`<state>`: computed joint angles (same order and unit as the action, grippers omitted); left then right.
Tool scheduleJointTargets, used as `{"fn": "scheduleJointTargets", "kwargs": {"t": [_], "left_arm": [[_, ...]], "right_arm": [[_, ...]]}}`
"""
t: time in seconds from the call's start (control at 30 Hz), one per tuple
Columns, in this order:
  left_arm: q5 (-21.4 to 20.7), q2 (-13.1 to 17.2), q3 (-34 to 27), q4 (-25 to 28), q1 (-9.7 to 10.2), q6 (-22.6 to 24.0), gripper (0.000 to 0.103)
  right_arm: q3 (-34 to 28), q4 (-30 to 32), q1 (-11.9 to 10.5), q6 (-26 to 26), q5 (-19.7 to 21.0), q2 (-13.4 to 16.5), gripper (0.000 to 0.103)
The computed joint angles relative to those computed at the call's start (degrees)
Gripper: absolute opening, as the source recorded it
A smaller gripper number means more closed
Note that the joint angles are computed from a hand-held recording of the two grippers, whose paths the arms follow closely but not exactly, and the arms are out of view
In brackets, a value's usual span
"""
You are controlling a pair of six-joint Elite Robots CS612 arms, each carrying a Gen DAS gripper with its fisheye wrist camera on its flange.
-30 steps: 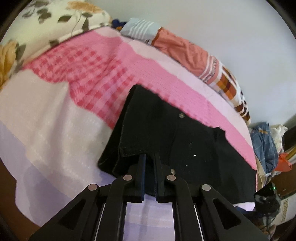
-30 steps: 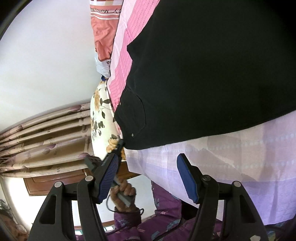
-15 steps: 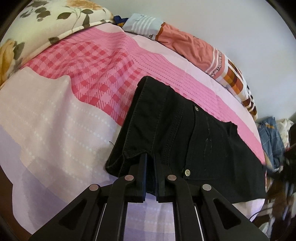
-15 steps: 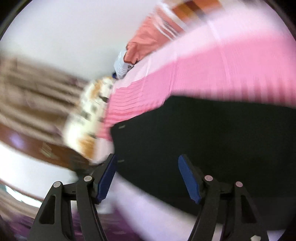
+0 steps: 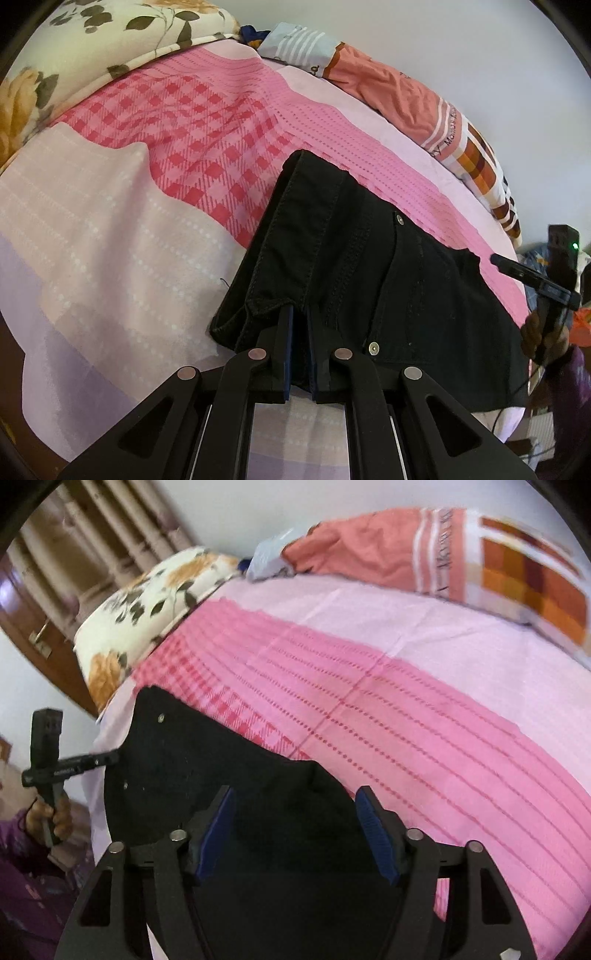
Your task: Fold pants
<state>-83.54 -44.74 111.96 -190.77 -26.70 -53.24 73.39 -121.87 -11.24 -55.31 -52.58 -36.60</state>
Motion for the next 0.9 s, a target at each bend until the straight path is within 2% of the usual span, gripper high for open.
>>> {"fn": "scheduleJointTargets", "kwargs": {"t": [0.07,0.13,0.23,0.33,0.53,0.63,0.7,0.8,0.9], "left_arm": [[-0.07,-0.1,-0.16,0.7,0.04,-0.21,0.009],[0.01,-0.23,-0.3,1.49,-0.01,-0.54,0.009],[0.27,-0.39,-0.53,2.6,-0.07,-0.46,0.009],[0.52,-0.54,-0.7,3.5,-0.14,-0.74,0.009],[0.55,-0.38,-0.55,2.73,-0.07,-1.6,0.009],[1.48,-0.36,-0.44,2.63,-0.38,-1.93,0.009],[2.43,-0.33,-0.42,2.72,-0.7,-1.61,0.009],[3.09,-0.3,-0.5,2.91,-0.89,-1.61,0.009],[2.9,-0.16,-0.53,2.52,-0.8,-1.96,0.01]], "right_arm": [[-2.15,3.33,0.81,-1.86,-2.73,1.29,0.037],[-3.89,7.18,1.21,-4.18,-3.98,2.27,0.029],[-4.01,8.77,1.67,-7.61,-5.02,2.25,0.023],[-4.86,10.43,1.78,-8.24,-3.76,2.66,0.018],[-2.82,3.53,1.23,-2.96,-0.33,2.62,0.01],[-2.33,-1.35,0.53,3.22,2.42,3.39,0.007],[-3.92,-0.91,0.18,6.26,4.27,4.65,0.006],[-2.01,-5.86,0.52,6.96,3.71,4.45,0.005],[-2.93,-5.05,0.23,8.32,5.01,5.04,0.003]]}}
